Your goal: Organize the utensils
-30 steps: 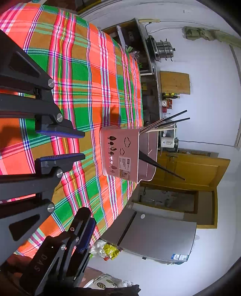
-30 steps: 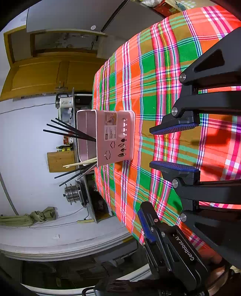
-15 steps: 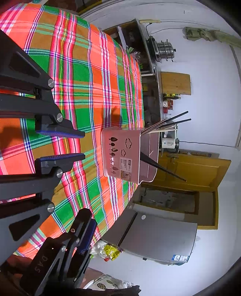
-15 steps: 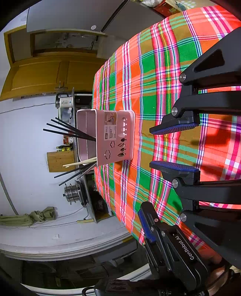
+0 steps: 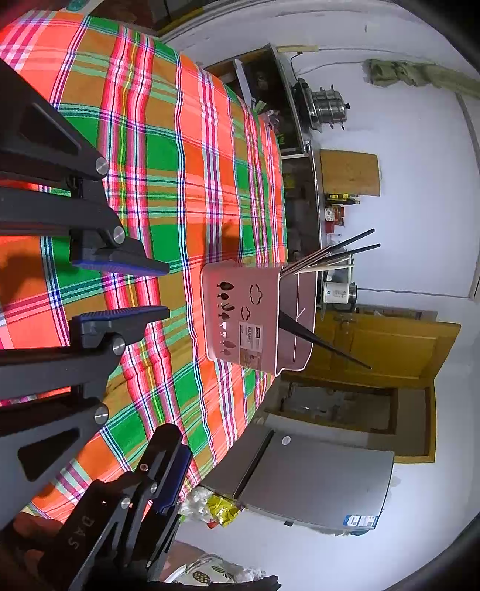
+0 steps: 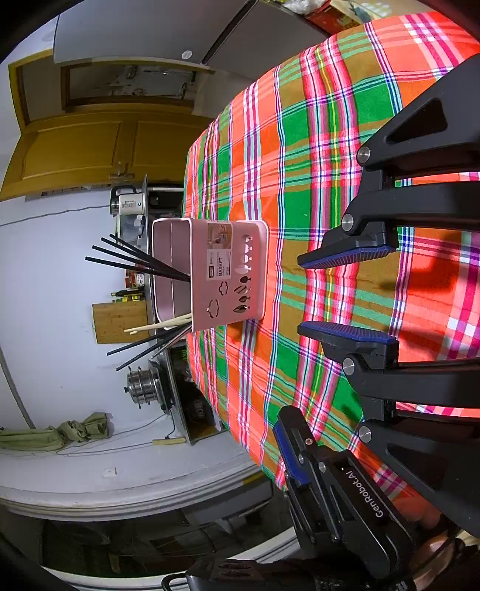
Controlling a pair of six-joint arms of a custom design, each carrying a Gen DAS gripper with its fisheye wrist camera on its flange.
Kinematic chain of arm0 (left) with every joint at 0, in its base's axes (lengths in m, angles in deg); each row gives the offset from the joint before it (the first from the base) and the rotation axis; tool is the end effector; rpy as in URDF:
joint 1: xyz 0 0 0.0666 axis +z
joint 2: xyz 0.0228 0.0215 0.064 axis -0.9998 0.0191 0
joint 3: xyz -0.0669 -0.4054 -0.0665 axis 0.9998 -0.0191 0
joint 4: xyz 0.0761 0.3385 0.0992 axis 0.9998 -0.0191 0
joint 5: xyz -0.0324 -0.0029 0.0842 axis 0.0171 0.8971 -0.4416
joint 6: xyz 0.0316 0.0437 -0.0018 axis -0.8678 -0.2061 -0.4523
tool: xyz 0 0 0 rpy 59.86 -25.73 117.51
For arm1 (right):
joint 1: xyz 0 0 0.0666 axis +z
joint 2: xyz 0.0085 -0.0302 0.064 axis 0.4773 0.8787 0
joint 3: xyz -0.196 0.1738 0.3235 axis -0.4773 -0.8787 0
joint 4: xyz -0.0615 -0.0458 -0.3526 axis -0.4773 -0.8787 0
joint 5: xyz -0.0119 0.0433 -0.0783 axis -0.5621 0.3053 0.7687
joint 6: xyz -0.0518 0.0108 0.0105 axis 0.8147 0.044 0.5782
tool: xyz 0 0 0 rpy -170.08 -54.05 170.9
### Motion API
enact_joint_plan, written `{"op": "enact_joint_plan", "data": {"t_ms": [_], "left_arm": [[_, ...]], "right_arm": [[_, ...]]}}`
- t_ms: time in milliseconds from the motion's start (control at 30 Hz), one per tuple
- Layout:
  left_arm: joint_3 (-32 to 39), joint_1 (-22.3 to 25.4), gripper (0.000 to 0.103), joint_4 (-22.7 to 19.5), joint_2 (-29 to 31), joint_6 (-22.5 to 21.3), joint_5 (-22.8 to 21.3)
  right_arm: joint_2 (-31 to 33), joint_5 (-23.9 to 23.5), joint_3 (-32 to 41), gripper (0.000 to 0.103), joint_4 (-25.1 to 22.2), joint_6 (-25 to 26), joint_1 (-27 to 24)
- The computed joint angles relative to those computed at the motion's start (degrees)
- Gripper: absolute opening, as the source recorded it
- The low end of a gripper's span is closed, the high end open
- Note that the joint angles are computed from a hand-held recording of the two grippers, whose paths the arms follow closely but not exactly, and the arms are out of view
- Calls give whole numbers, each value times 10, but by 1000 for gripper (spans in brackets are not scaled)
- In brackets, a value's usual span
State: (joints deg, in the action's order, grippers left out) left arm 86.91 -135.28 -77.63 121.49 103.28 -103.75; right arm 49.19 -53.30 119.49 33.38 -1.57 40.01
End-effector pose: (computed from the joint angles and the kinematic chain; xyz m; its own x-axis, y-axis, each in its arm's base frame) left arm 0.4175 -0.4029 0.3262 -0.5100 -0.1951 -0.8378 -0.2172 0.9716 -0.0941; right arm 0.4923 0.1167 0.3230 -0.4700 -0.2659 -0.8417 -0.6459 0.7535 0.1227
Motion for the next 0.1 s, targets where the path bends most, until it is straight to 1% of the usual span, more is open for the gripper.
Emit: {"op": "enact_joint_plan", "data": {"t_ms": [100], "left_arm": [[0, 0, 16, 1, 0, 1, 1]], "right_arm": [[0, 0, -2, 30, 2, 0, 0]]}}
